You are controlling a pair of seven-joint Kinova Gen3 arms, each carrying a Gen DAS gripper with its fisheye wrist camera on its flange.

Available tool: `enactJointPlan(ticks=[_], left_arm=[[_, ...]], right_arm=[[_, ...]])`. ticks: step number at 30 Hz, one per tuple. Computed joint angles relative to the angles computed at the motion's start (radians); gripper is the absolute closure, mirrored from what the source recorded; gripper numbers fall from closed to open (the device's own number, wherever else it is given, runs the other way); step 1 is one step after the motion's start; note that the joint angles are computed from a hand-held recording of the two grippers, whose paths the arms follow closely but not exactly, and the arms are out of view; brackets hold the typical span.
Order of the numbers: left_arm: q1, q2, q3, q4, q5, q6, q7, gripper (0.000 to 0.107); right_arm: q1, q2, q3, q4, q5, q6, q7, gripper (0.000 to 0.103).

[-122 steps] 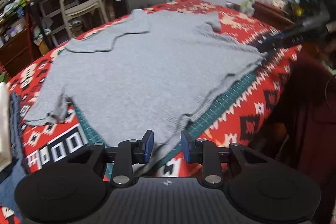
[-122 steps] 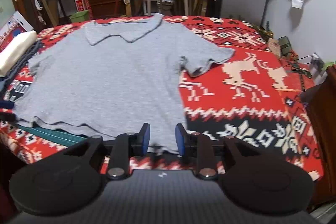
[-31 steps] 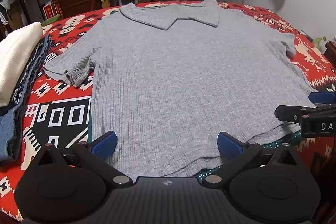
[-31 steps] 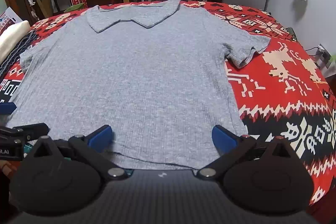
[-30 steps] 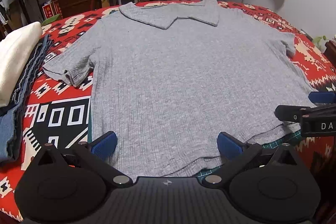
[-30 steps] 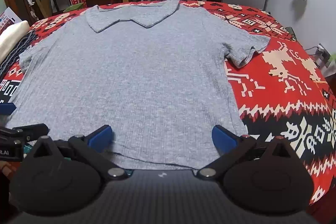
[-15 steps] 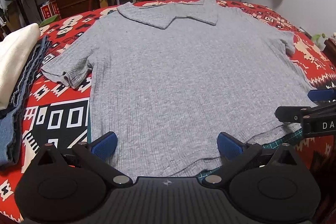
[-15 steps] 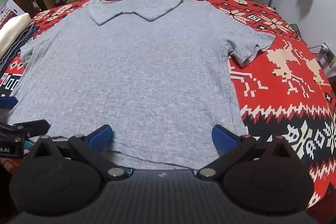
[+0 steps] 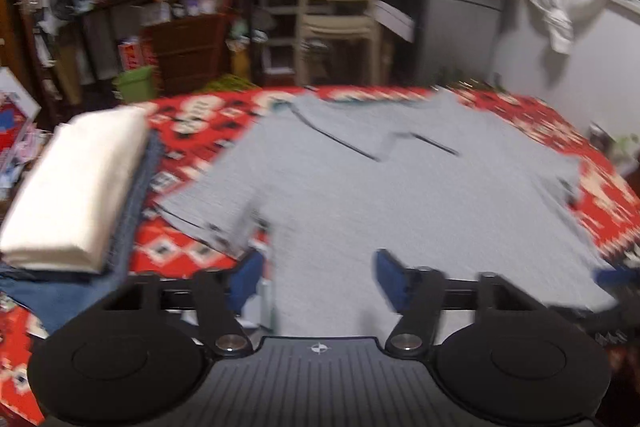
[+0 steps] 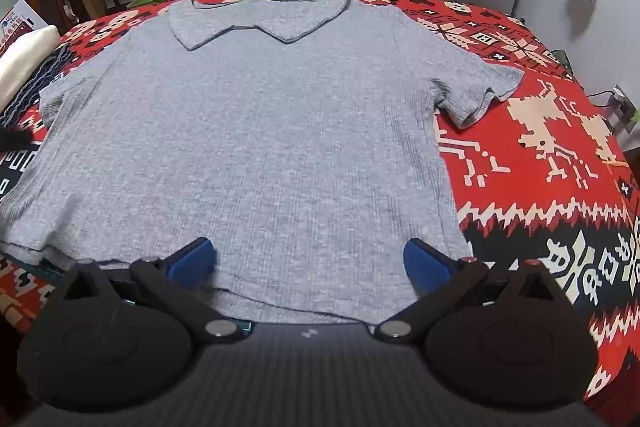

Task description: Fold clothes

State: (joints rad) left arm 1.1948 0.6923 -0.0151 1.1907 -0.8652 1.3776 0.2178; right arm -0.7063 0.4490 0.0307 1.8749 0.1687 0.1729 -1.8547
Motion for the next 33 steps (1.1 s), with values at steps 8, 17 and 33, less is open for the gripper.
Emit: enactJointPlan(ticks=[8,17,33], left_arm=[[-0.098,-0.06,-0.009,0.183,0.005,-0.018,0.118,0.094],[-0.23,-0.125,0.022,0.345,-0.016,-0.193,0.23,0.098],[-0.262,-0.07,0.02,0.276,0.028,-0.126,0.025,0.097]], right_arm=[[-0.029,0.001,0.03,0.008,0.005,-0.014,-0.015,0.001],[-0.037,-0.002,0.041,0.023,-0.001,-0.037,-0.01,0.001],[-0.069,-0.015,0.066,-0.016,0.034,0.024,-0.03,0.001]])
